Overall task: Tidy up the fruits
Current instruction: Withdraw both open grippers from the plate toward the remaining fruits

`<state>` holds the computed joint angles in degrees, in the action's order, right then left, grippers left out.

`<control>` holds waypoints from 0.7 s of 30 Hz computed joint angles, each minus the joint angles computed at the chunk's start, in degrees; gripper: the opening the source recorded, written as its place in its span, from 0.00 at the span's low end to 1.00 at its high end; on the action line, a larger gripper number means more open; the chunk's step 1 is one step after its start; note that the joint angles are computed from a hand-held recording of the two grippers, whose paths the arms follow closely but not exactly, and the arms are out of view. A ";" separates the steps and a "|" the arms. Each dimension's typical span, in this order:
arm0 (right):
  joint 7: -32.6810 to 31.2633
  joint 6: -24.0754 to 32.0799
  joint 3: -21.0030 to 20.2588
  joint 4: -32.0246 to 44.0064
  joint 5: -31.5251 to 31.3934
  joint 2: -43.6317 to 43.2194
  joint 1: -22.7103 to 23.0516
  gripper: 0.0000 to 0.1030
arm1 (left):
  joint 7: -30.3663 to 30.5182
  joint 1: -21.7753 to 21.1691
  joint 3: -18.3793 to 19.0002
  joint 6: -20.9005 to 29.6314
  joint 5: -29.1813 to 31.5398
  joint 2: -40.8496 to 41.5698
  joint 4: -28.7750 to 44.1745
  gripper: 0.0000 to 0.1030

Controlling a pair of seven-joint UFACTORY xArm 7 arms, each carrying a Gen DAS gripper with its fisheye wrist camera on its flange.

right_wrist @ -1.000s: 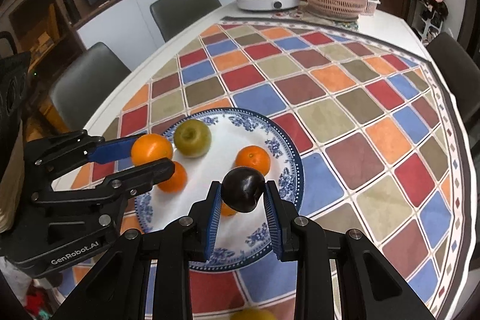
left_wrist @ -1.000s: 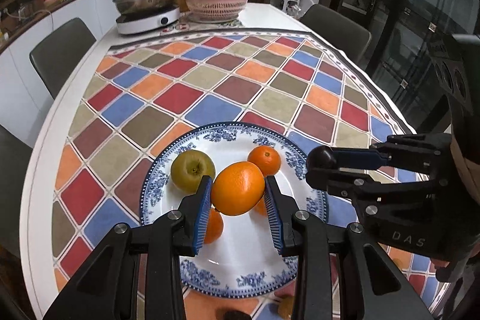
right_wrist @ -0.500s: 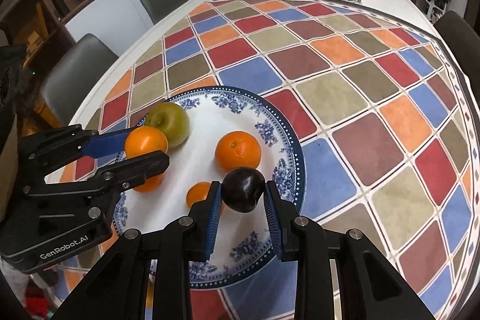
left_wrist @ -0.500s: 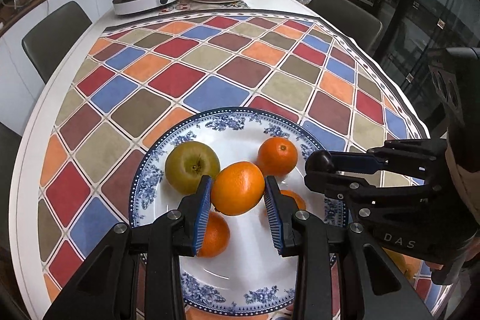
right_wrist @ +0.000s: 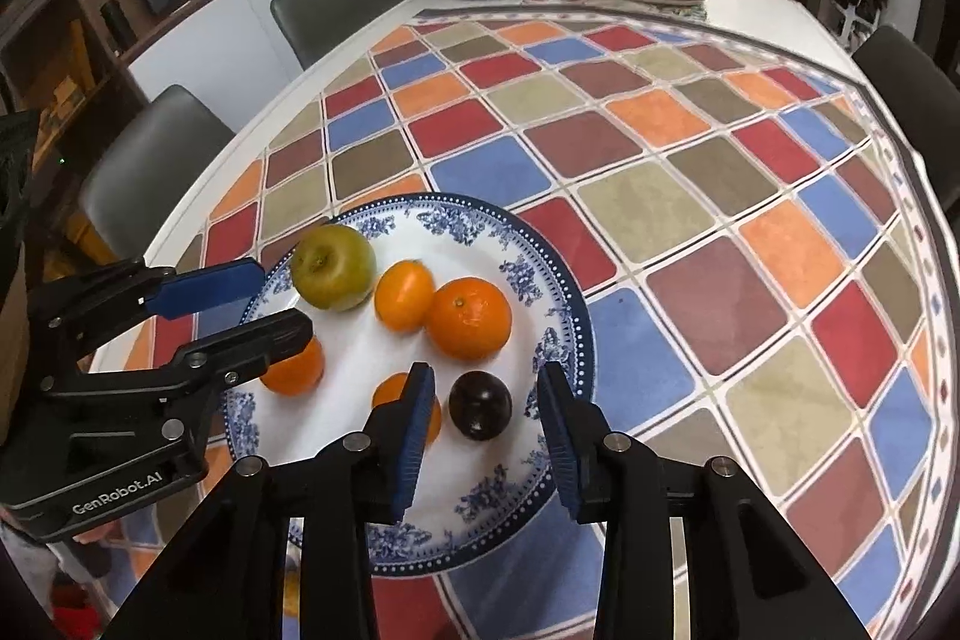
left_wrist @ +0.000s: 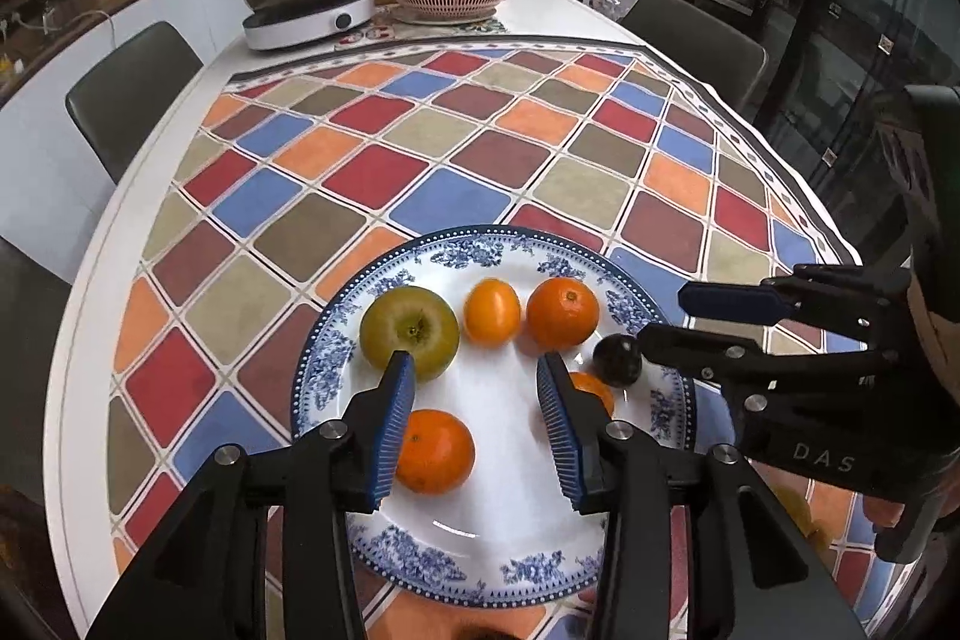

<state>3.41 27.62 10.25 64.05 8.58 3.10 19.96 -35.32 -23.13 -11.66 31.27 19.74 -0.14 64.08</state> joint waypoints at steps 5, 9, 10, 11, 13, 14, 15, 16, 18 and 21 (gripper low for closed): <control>3.26 -1.04 -0.09 -2.27 -3.86 -3.62 0.34 0.36 | -1.57 0.01 -0.74 -0.45 1.31 -3.65 -2.12 0.41; 5.43 -1.68 0.19 -4.39 -5.94 -7.08 0.42 0.36 | -2.86 0.44 -1.87 -0.68 1.70 -6.80 -3.69 0.41; 5.96 -1.75 0.30 -4.92 -6.43 -7.99 0.45 0.36 | -3.08 0.56 -2.18 -0.77 1.62 -7.50 -4.03 0.41; 6.28 -1.75 0.41 -5.39 -6.77 -8.84 0.51 0.36 | -3.17 0.65 -2.45 -0.89 1.38 -8.26 -4.43 0.41; 6.97 -2.00 0.63 -6.53 -7.38 -10.54 0.57 0.36 | -3.77 0.93 -3.23 -0.51 1.55 -9.63 -4.99 0.41; 7.41 -2.00 0.78 -7.02 -7.69 -11.40 0.61 0.36 | -4.14 1.09 -3.61 -0.20 1.69 -10.26 -5.20 0.41; 7.57 -2.10 0.85 -7.55 -7.64 -12.26 0.73 0.36 | -4.51 1.16 -3.99 -0.01 1.69 -11.17 -5.61 0.41; 7.79 -2.33 0.91 -8.22 -7.59 -13.22 0.82 0.36 | -4.78 1.26 -4.31 -0.02 1.63 -11.79 -5.92 0.41; 8.88 -2.69 1.24 -9.57 -8.11 -15.19 0.75 0.36 | -5.46 1.50 -5.11 0.25 1.75 -13.25 -6.68 0.44; 11.35 -3.77 2.05 -12.00 -9.70 -18.41 0.23 0.36 | -7.97 2.32 -6.84 0.57 3.57 -16.14 -8.42 0.46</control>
<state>14.76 23.85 12.30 52.05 -1.12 -15.31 20.20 -43.28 -20.80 -18.50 31.84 23.31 -16.28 55.67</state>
